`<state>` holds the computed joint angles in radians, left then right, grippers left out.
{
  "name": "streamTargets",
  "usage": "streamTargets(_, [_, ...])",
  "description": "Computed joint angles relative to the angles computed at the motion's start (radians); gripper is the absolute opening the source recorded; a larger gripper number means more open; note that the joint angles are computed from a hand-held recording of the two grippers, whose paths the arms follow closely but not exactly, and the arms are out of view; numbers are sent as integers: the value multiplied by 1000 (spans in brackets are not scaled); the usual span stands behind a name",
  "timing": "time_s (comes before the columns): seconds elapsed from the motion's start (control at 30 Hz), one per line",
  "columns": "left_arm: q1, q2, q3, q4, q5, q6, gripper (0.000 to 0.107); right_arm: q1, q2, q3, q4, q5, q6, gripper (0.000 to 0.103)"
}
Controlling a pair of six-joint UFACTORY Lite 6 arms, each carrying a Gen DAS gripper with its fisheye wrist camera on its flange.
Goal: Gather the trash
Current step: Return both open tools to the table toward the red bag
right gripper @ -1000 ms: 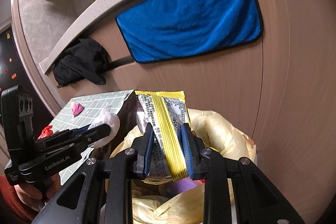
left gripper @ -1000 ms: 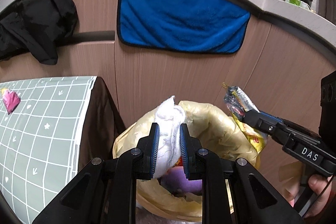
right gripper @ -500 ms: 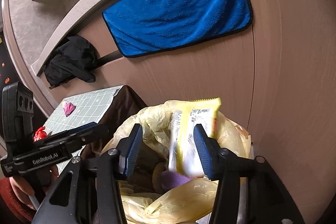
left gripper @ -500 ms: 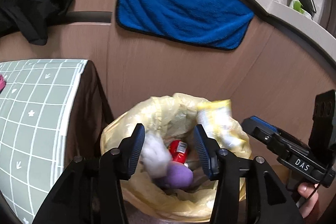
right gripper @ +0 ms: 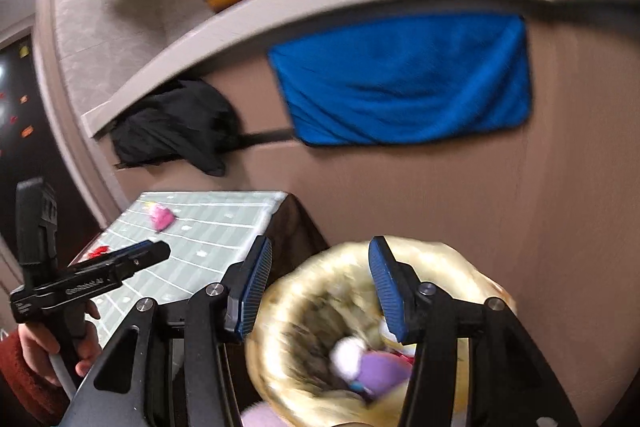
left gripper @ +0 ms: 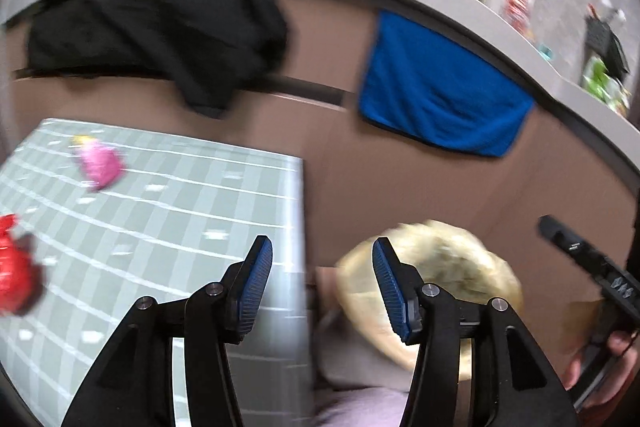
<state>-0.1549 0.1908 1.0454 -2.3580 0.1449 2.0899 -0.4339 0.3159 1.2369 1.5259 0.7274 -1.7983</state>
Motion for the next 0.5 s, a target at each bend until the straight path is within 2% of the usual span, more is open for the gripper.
streamTargets(0.07, [96, -61, -72, 63, 26, -30, 53, 54, -37, -27, 24, -13, -16, 48])
streamTargets(0.17, [303, -126, -144, 325, 104, -239, 53, 190, -67, -41, 46, -53, -11, 48])
streamTargets(0.23, [414, -145, -167, 410, 155, -293, 53, 285, -48, -9, 29, -75, 25, 48])
streamTargets(0.4, [714, -172, -204, 436, 295, -221, 53, 538, 66, 148, -42, -186, 109, 49])
streamTargets(0.5, [864, -116, -163, 490, 375, -235, 53, 688, 232, 365, -211, -265, 275, 49])
